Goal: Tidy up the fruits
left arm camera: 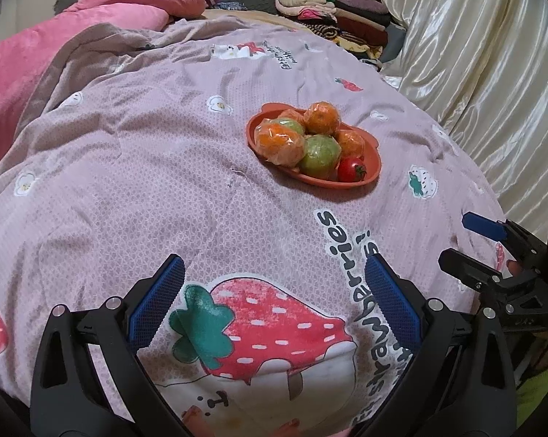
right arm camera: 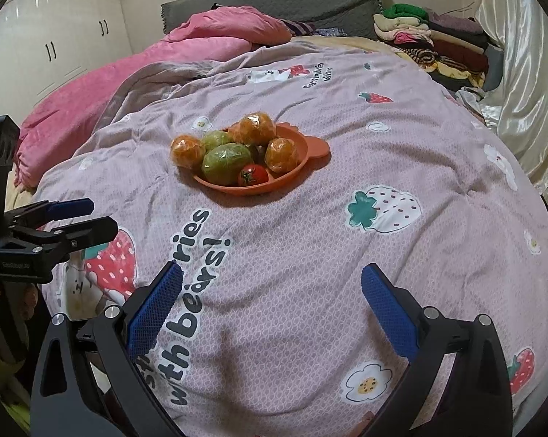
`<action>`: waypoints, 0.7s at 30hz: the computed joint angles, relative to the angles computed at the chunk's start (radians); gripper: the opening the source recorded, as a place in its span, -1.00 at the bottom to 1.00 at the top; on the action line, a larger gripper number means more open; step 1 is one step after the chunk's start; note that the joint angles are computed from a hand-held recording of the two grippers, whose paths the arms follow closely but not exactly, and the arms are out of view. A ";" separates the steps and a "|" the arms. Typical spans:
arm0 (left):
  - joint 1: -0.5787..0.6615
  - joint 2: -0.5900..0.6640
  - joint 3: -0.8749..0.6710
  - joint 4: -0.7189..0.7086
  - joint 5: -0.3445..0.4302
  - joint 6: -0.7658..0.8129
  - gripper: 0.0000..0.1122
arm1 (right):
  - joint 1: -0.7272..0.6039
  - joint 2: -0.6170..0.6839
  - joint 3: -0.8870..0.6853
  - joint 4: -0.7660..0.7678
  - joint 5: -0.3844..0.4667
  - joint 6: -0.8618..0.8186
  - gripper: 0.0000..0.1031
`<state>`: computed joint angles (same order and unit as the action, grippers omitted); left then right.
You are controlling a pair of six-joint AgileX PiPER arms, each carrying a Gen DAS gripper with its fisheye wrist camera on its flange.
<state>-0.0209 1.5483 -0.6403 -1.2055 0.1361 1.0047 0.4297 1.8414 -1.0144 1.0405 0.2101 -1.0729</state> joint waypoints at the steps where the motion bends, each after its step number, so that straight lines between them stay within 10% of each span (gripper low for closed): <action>1: -0.002 0.003 -0.001 0.018 -0.005 -0.020 0.66 | 0.000 0.000 0.000 0.008 -0.001 -0.008 0.91; 21: -0.014 -0.032 0.001 0.296 -0.020 -0.308 0.66 | 0.002 -0.013 0.021 0.067 -0.006 -0.060 0.91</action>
